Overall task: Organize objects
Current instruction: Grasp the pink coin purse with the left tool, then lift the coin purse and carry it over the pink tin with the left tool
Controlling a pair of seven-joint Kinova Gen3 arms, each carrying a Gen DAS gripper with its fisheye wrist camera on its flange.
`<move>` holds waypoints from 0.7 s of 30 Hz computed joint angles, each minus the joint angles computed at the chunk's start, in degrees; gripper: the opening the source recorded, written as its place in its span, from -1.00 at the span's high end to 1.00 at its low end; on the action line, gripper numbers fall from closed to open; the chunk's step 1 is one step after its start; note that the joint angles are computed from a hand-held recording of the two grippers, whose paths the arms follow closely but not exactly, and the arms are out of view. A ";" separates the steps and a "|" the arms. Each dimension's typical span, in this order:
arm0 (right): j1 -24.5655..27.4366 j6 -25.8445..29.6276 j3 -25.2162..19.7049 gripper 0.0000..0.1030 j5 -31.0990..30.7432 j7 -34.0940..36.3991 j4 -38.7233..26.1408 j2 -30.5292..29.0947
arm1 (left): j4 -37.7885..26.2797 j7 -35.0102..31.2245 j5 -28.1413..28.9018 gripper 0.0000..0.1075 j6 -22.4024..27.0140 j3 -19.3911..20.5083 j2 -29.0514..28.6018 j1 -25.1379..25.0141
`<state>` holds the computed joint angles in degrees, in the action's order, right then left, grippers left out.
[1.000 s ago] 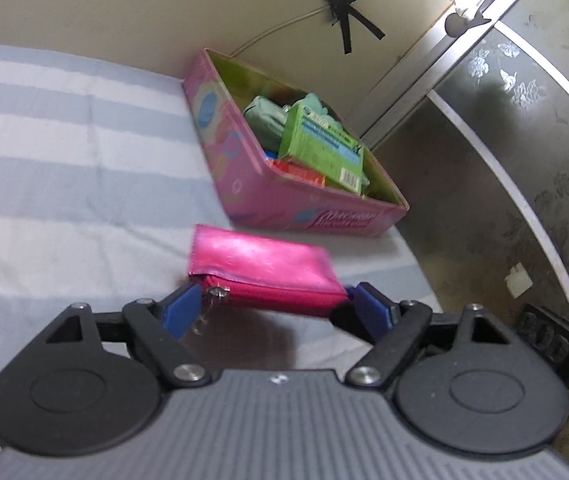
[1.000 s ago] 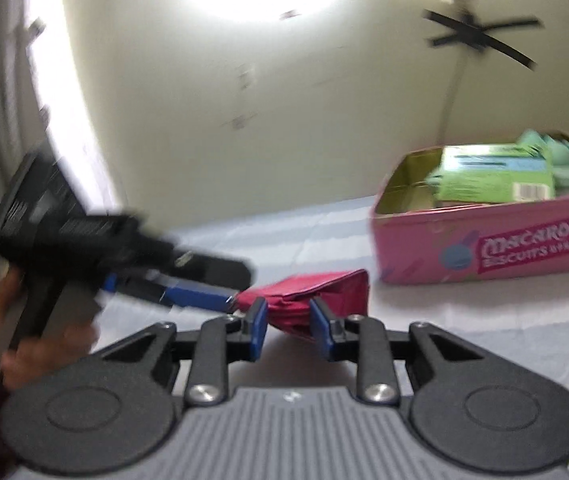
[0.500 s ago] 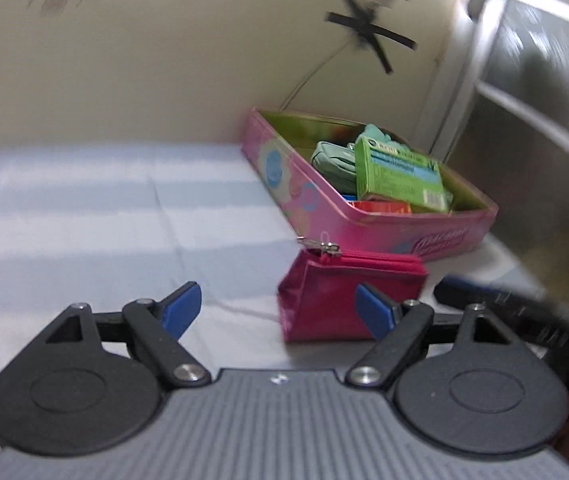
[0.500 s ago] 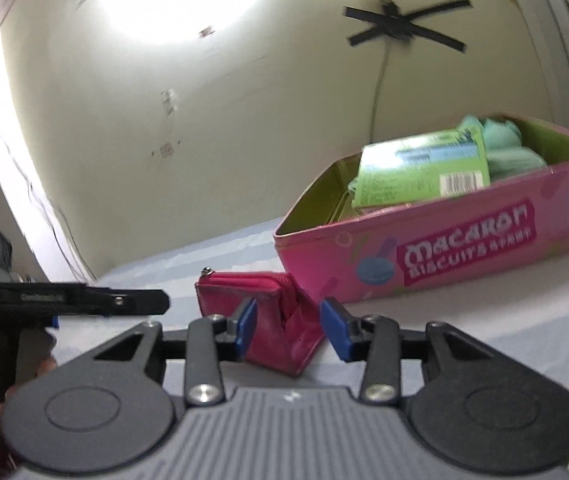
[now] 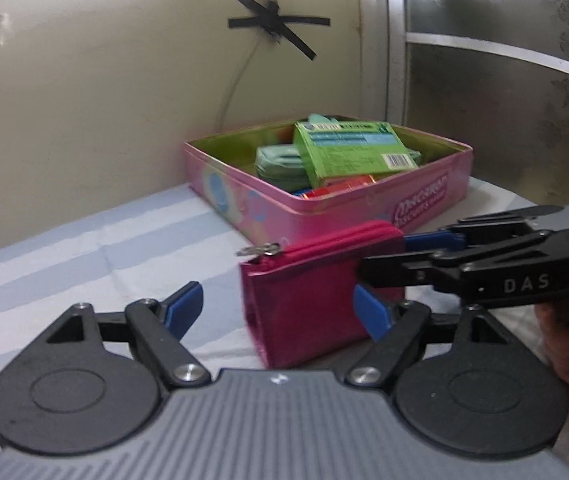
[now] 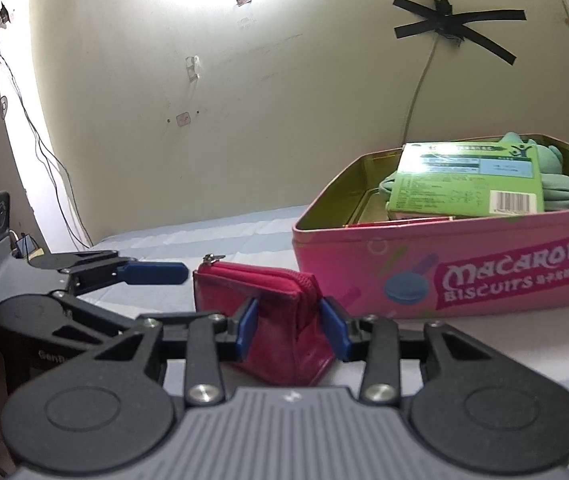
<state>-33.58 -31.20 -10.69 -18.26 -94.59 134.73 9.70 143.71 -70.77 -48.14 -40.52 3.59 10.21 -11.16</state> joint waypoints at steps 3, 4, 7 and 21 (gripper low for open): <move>2.31 -0.94 -1.24 0.33 3.75 -4.17 0.26 1.14 | -2.33 6.99 -6.58 0.06 1.45 5.93 2.14 -6.44; 2.48 -0.43 -1.08 0.35 4.39 -4.95 0.11 1.17 | -2.89 9.32 -8.73 0.11 1.50 8.49 3.03 -9.09; 1.33 0.18 -0.01 0.40 3.07 -4.22 0.11 0.88 | -3.66 16.31 -14.01 0.22 2.85 12.59 2.51 -13.46; -0.69 -0.36 -3.11 0.40 -19.03 8.62 11.00 -11.05 | -3.66 24.32 -14.22 0.25 8.73 4.35 -2.22 7.68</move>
